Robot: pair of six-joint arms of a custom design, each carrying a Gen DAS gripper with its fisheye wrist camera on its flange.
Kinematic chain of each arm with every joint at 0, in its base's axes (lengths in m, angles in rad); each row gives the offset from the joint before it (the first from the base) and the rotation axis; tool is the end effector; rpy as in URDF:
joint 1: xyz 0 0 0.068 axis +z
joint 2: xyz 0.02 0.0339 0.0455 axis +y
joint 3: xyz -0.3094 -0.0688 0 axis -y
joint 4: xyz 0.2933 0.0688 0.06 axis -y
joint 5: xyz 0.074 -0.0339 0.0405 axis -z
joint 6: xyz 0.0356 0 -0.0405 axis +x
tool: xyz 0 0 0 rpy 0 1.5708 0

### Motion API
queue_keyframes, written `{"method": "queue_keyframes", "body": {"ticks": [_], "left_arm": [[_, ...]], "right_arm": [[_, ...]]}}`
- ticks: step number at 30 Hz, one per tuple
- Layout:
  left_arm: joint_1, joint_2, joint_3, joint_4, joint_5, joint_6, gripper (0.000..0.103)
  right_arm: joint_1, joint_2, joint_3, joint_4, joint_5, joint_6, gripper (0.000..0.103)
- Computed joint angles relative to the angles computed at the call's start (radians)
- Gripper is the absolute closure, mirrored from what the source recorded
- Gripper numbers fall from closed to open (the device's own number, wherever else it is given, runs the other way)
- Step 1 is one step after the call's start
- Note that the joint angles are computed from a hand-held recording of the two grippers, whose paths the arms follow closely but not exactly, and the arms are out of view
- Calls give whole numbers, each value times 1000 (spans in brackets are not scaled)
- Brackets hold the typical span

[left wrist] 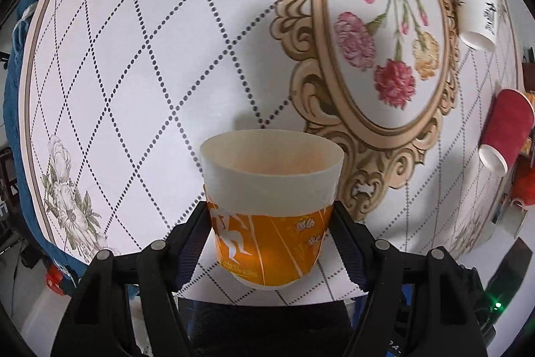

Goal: Flip cup upside down
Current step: 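Carry the held cup with the left gripper toward the right gripper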

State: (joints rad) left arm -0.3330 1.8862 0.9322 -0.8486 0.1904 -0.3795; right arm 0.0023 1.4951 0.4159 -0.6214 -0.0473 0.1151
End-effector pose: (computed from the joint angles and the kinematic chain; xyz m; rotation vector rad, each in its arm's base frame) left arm 0.2903 -0.1075 0.0970 0.0981 -2.8539 0.1396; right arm 0.1738 0.0021 0.0831 -0.1742 -3.0036 -0.0596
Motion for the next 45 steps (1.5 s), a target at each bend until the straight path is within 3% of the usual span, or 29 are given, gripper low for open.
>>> {"method": "queue_keyframes", "body": {"ticks": [8, 17, 21, 24, 36, 41, 45], "left_arm": [[18, 25, 17, 9, -16, 69, 33], [-21, 28, 24, 10, -32, 58, 32], [-35, 33, 19, 18, -37, 46, 15], [-39, 41, 16, 30, -45, 41, 15], [-53, 16, 33, 5, -61, 28, 14], [-56, -68, 29, -26, -92, 20, 14], [-58, -199, 8, -58, -146, 22, 14]], "right_arm": [[126, 100, 60, 53, 15, 145, 0], [131, 135, 81, 52, 24, 153, 0], [104, 154, 81, 69, 25, 130, 0], [91, 162, 76, 83, 24, 124, 0], [25, 105, 48, 60, 26, 62, 0], [17, 55, 39, 37, 9, 34, 0], [6, -79, 40, -54, -8, 12, 0]]}}
